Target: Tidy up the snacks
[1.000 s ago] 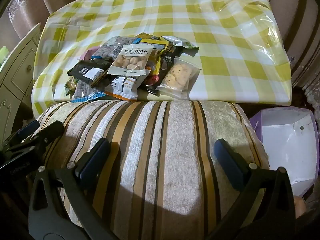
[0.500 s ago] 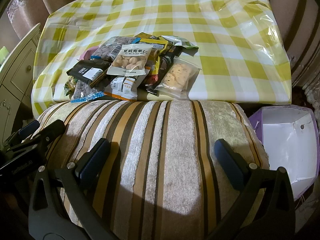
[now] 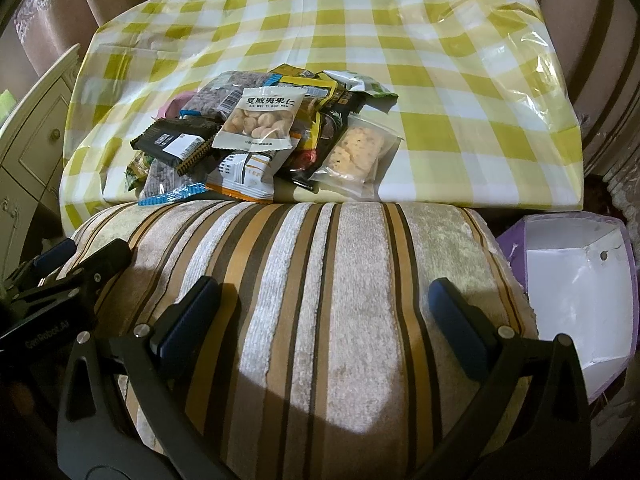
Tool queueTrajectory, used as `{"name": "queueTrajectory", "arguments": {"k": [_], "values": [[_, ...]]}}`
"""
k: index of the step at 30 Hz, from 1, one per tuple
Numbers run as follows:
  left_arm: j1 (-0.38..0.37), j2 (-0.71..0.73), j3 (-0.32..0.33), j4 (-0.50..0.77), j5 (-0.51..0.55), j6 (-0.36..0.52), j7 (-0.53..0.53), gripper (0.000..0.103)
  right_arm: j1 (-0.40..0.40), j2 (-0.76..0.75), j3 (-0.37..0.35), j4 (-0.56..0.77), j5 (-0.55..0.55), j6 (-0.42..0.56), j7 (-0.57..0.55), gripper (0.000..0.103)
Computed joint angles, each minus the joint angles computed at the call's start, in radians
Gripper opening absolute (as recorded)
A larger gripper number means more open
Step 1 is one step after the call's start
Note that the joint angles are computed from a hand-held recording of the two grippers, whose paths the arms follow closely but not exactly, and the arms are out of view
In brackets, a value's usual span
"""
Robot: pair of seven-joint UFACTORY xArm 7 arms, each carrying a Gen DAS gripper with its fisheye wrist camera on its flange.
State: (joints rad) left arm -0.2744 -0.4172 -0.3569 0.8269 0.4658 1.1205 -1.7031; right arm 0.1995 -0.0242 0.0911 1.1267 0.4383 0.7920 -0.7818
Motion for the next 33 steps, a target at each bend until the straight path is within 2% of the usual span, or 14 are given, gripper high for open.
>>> {"name": "queueTrajectory", "arguments": {"k": [33], "values": [[0.001,-0.007,0.001,-0.009,-0.003,-0.01,-0.002,0.103,-0.001,-0.001,0.0,-0.003,0.009,-0.005,-0.008,0.103]]}}
